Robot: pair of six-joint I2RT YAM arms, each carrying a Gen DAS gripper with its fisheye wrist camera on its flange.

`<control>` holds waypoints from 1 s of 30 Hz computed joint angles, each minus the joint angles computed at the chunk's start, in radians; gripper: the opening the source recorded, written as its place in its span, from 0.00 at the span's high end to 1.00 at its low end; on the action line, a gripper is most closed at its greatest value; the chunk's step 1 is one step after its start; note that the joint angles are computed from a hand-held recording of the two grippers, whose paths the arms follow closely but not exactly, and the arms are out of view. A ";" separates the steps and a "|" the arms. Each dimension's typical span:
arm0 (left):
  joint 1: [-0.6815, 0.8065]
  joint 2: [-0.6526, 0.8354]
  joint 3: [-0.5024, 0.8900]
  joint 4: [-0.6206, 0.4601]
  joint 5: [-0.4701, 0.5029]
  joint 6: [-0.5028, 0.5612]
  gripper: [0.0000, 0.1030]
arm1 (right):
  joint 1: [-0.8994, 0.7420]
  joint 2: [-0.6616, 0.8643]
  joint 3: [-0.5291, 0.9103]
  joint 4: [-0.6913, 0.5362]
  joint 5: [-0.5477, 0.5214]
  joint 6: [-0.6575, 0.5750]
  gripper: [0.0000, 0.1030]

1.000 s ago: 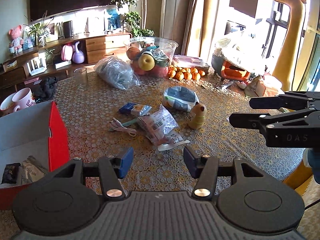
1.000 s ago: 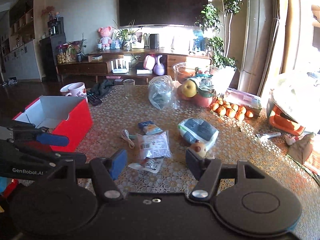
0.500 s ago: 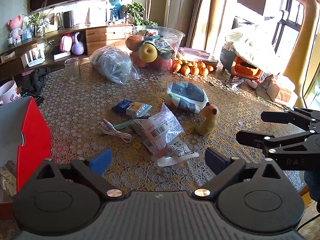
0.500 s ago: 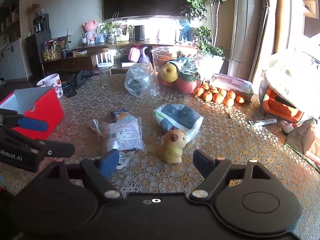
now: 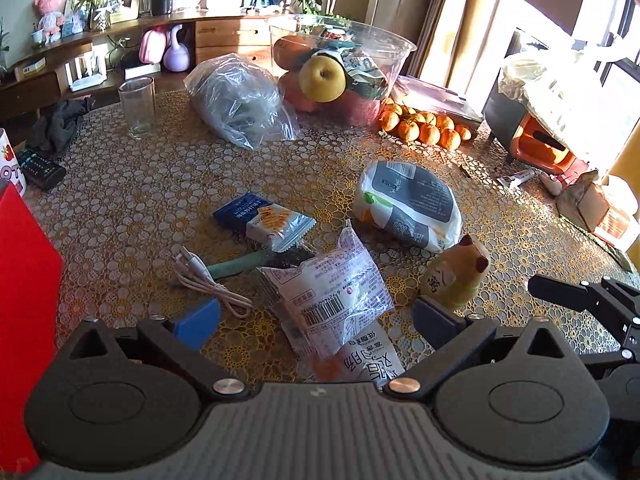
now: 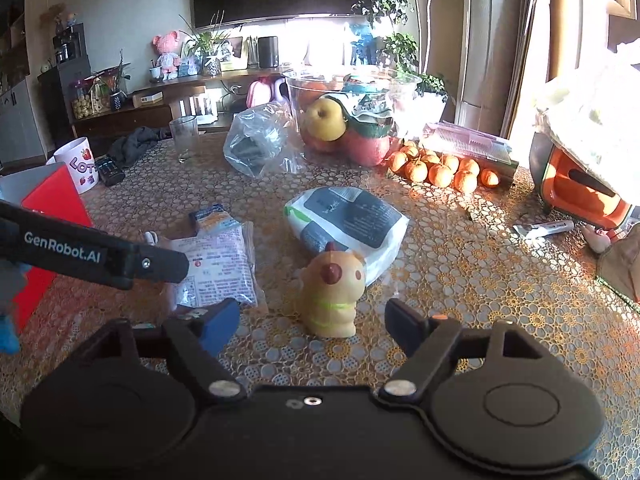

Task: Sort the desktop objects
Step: 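Grasp the clear bread bag with the left tool while the right tool grasps the yellow toy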

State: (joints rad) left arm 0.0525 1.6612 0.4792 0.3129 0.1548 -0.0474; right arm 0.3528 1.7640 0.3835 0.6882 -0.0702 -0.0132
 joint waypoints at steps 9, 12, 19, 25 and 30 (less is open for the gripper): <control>-0.074 0.139 0.147 -0.059 -0.094 -0.135 0.00 | -0.026 0.127 0.069 0.041 -0.031 0.001 0.24; -0.099 0.175 0.187 -0.073 -0.118 -0.164 0.00 | -0.026 0.162 0.089 0.054 -0.033 0.007 0.25; -0.130 0.258 0.236 -0.063 -0.170 -0.199 0.00 | -0.024 0.232 0.149 0.056 -0.033 0.032 0.28; -0.126 0.284 0.245 -0.045 -0.171 -0.198 0.01 | -0.019 0.267 0.182 0.046 -0.025 0.042 0.33; -0.122 0.285 0.234 -0.021 -0.173 -0.194 0.08 | -0.013 0.271 0.188 0.042 -0.019 0.041 0.44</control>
